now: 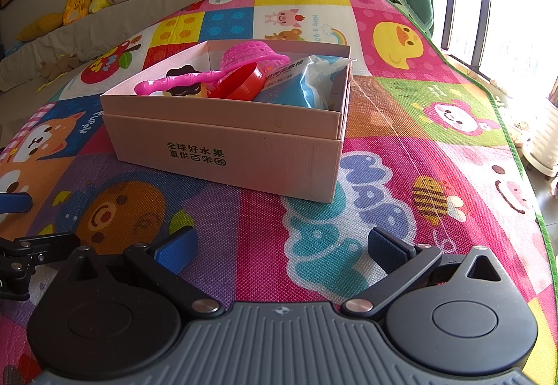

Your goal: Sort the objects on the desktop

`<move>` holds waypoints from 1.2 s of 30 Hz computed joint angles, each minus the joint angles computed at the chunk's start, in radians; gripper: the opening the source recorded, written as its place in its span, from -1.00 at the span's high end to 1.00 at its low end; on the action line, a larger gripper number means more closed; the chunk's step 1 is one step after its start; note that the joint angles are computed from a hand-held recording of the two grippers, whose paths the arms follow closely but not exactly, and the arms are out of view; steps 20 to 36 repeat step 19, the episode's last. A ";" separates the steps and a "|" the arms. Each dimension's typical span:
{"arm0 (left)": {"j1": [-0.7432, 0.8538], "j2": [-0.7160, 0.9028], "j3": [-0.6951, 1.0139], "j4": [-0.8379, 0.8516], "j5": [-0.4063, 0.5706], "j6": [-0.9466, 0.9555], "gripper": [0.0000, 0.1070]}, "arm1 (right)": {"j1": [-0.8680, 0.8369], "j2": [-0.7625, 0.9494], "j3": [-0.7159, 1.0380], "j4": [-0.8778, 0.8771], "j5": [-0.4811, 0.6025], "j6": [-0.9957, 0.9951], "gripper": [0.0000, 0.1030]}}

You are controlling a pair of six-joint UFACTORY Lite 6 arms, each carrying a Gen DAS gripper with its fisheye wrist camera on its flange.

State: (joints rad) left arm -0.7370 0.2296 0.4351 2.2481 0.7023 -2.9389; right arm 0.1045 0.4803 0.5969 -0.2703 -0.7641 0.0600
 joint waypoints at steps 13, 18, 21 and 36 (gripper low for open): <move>-0.006 0.006 0.011 -0.017 -0.004 0.017 -0.93 | 0.000 0.000 0.000 0.000 0.000 0.000 -1.00; -0.001 0.004 0.009 -0.008 -0.006 0.016 -0.93 | 0.002 0.000 0.000 0.002 0.000 0.000 -1.00; 0.001 0.004 0.010 -0.008 -0.007 0.020 -0.93 | 0.002 0.000 -0.001 0.003 0.000 -0.001 -1.00; 0.001 0.004 0.010 -0.008 -0.007 0.020 -0.93 | 0.002 0.000 -0.001 0.003 0.000 -0.001 -1.00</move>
